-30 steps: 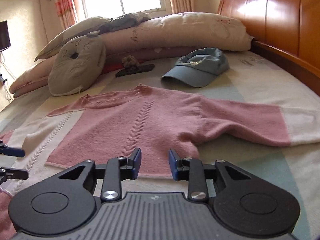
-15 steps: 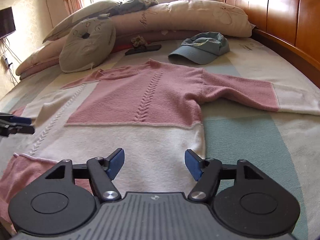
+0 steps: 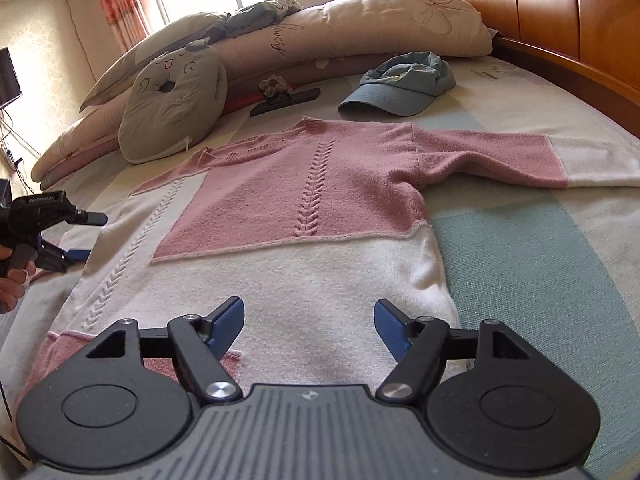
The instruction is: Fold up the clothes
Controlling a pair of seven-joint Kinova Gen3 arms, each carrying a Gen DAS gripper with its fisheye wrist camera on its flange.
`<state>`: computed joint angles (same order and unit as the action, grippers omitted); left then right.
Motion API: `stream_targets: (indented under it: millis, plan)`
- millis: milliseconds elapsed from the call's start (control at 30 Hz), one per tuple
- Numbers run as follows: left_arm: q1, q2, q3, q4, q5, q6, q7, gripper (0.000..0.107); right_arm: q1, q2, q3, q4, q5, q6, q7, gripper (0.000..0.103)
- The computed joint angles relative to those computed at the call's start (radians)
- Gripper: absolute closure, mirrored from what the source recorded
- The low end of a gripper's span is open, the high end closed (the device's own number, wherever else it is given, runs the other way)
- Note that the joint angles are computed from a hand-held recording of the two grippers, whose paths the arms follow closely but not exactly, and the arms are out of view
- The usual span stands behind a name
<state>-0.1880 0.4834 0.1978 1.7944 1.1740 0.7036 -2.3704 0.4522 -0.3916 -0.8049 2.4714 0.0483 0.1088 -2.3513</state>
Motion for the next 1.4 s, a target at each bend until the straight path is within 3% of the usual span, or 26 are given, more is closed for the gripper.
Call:
stream_targets:
  millis: [133, 233, 333, 400, 467, 533, 600, 700, 833, 900, 967, 1033, 1167, 1267, 1333, 1400]
  plan:
    - [-0.102, 0.027, 0.14, 0.048, 0.163, -0.135, -0.084, 0.031, 0.02, 0.004, -0.016, -0.001, -0.008, -0.001, -0.013, 0.026]
    - [-0.022, -0.021, 0.085, 0.06, 0.206, -0.257, -0.116, 0.032, 0.033, -0.026, -0.03, -0.002, -0.002, 0.02, -0.013, 0.026]
    - [0.104, -0.054, -0.054, 0.046, 0.112, -0.289, -0.036, 0.034, 0.01, -0.037, -0.001, 0.003, 0.005, 0.034, -0.007, 0.026]
    - [0.16, -0.084, -0.142, 0.044, 0.031, -0.233, 0.03, 0.033, -0.01, -0.039, 0.024, 0.006, 0.01, 0.045, -0.004, 0.026]
    - [0.164, -0.115, -0.172, 0.051, -0.025, -0.174, 0.045, 0.033, -0.024, -0.042, 0.039, 0.007, 0.019, 0.053, -0.003, 0.026]
    - [0.116, -0.159, -0.127, 0.068, -0.04, -0.129, -0.006, 0.033, -0.04, -0.043, 0.054, 0.007, 0.028, 0.052, 0.0, 0.025]
    - [0.048, -0.181, -0.034, 0.072, -0.018, -0.12, -0.087, 0.03, -0.056, -0.038, 0.069, 0.007, 0.038, 0.043, 0.009, 0.022]
    - [0.07, -0.158, 0.001, 0.027, 0.008, -0.124, -0.161, 0.027, -0.03, -0.012, 0.04, -0.005, 0.052, 0.021, 0.017, 0.02]
    - [0.217, -0.043, -0.072, -0.098, -0.08, -0.139, -0.054, 0.027, 0.0, 0.02, 0.005, -0.011, 0.047, -0.008, 0.022, 0.02]
    - [0.262, -0.007, -0.096, -0.119, -0.152, -0.197, 0.027, 0.028, 0.01, 0.03, -0.007, -0.01, 0.038, -0.018, 0.025, 0.02]
    - [0.245, -0.003, -0.072, -0.094, -0.215, -0.272, 0.063, 0.047, 0.008, 0.033, 0.0, -0.006, 0.031, -0.006, 0.03, 0.019]
    - [0.178, -0.02, -0.008, -0.065, -0.246, -0.291, 0.069, 0.048, 0.007, 0.026, 0.01, 0.004, 0.031, 0.01, 0.031, 0.019]
    - [0.191, -0.081, -0.039, -0.056, -0.367, -0.245, 0.138, 0.045, -0.099, 0.043, 0.137, 0.032, 0.034, 0.014, 0.05, 0.018]
    - [0.164, -0.12, 0.027, -0.045, -0.391, -0.258, 0.045, 0.035, -0.2, 0.059, 0.24, 0.014, 0.053, 0.023, 0.1, 0.018]
    - [0.206, -0.123, 0.024, -0.063, -0.441, -0.271, -0.009, 0.032, -0.281, 0.089, 0.321, -0.035, 0.08, 0.042, 0.181, 0.017]
    - [0.298, -0.11, -0.03, -0.091, -0.522, -0.286, -0.027, 0.032, -0.372, 0.152, 0.412, -0.097, 0.138, 0.032, 0.262, 0.011]
